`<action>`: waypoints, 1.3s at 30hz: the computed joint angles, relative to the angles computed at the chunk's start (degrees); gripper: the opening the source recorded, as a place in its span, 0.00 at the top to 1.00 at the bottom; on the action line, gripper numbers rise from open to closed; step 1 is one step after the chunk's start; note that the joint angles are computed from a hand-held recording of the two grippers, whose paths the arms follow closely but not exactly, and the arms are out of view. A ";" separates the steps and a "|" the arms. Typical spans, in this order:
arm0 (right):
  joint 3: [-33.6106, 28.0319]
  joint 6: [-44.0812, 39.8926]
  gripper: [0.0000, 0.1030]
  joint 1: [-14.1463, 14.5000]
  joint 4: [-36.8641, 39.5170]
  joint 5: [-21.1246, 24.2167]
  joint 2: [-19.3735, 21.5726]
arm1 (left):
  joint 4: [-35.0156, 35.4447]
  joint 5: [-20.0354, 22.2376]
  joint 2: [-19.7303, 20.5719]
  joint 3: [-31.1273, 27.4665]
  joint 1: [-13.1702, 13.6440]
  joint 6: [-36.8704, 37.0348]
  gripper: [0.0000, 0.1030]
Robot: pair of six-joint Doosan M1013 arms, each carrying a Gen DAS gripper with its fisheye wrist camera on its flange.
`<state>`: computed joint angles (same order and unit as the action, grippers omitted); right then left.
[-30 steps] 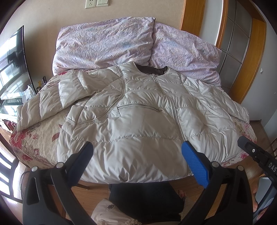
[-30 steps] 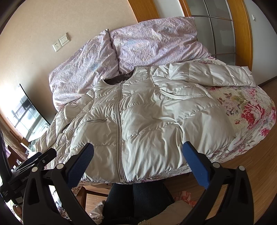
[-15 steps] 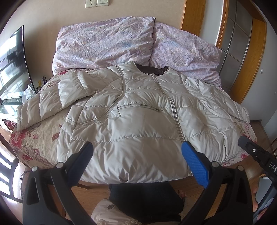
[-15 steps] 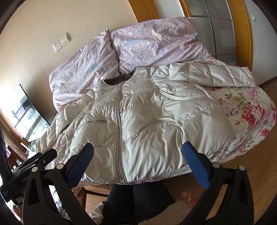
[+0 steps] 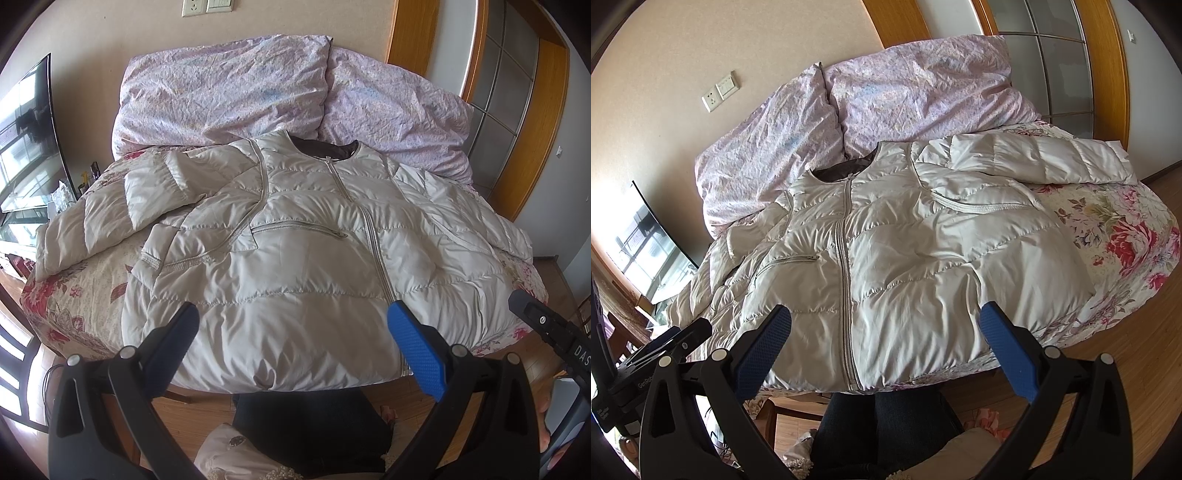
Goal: Fold large clothes
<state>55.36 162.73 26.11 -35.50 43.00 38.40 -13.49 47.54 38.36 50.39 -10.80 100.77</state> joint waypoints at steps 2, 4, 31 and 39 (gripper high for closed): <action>-0.07 0.00 0.01 0.00 0.08 0.02 0.08 | 0.00 0.00 0.00 0.00 0.00 0.00 0.02; -0.18 -0.08 0.01 -0.01 0.19 0.03 0.15 | -0.02 -0.07 -0.02 0.05 0.00 0.08 0.02; -9.46 -2.96 0.01 -2.46 1.77 7.53 5.64 | 5.71 3.78 6.21 -9.11 -0.44 -4.18 0.02; -6.85 4.97 0.01 -6.77 1.10 2.73 4.70 | 4.32 13.33 15.16 -25.46 0.19 -5.28 0.02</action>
<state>48.51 167.70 19.34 -34.41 45.74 43.11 -9.18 60.87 53.52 24.93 -10.61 95.49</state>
